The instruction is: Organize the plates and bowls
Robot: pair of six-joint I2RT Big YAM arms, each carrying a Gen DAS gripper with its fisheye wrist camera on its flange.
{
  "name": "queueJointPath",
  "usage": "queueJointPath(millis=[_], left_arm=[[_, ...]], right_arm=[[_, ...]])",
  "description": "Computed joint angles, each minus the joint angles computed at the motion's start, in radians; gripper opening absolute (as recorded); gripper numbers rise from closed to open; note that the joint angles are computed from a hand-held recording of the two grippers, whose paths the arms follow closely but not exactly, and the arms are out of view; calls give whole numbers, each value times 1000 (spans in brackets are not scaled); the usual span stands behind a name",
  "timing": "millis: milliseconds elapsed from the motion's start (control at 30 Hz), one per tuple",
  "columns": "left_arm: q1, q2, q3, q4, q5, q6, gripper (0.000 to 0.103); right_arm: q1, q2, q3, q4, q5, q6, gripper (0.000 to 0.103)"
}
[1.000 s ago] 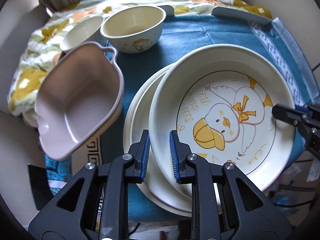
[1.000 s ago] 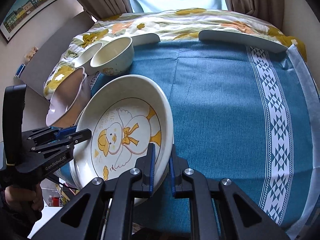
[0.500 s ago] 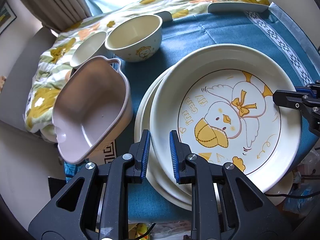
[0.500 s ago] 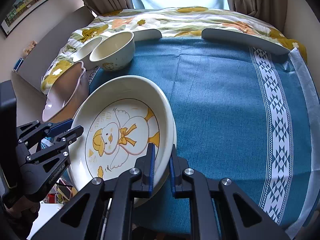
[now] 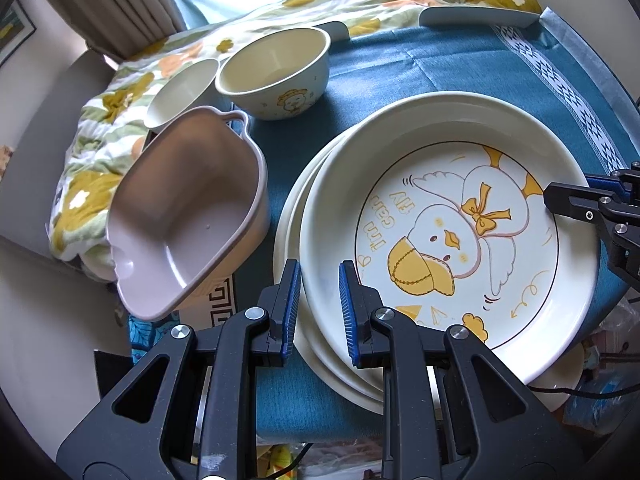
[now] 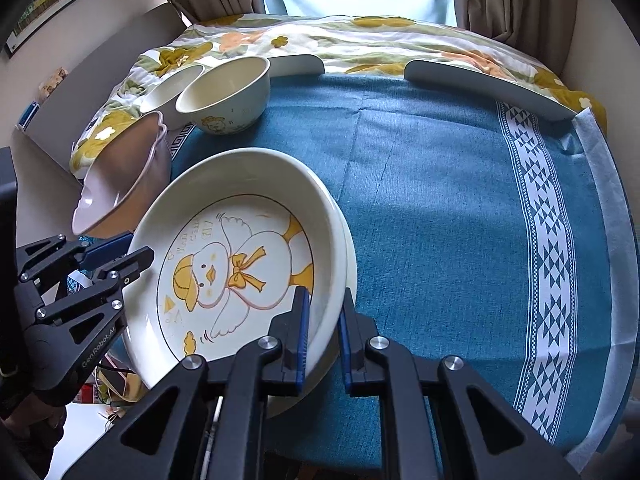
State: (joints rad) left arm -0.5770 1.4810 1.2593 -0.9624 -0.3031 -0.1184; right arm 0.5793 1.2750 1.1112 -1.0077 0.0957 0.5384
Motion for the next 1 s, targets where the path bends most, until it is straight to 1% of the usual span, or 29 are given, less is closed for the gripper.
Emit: queueJointPath(millis=[167, 267, 367, 467, 567, 700, 800, 867, 933, 967, 1000], left_arm=[[-5, -5, -3, 2, -7, -4, 18], [-10, -10, -7, 3, -35, -11, 18], [3, -17, -12, 6, -7, -23, 18], [-2, -15, -11, 3, -18, -22, 18], [2, -18, -12, 1, -7, -32, 18], [11, -26, 4, -18, 16, -48, 18], [26, -51, 31, -40, 51, -81, 18], [46, -84, 46, -40, 99, -121, 18], [69, -122, 60, -38, 139, -162, 19], [78, -135, 65, -43, 146, -178, 27], [88, -149, 72, -49, 150, -196, 52]], right_arm=[[13, 5, 5, -12, 34, -5, 13], [20, 8, 8, -21, 50, -4, 13], [22, 5, 5, -16, 43, -8, 13], [24, 4, 4, -18, 54, -9, 13], [18, 2, 1, -13, 43, -8, 13], [14, -14, 6, -12, 39, -11, 13], [-2, -38, 25, -10, 17, -32, 13], [-22, -45, 50, -12, -13, -59, 13], [-45, -50, 73, 0, -74, -90, 13], [-57, -49, 88, 4, -111, -111, 13], [-63, -44, 102, 8, -134, -127, 14]])
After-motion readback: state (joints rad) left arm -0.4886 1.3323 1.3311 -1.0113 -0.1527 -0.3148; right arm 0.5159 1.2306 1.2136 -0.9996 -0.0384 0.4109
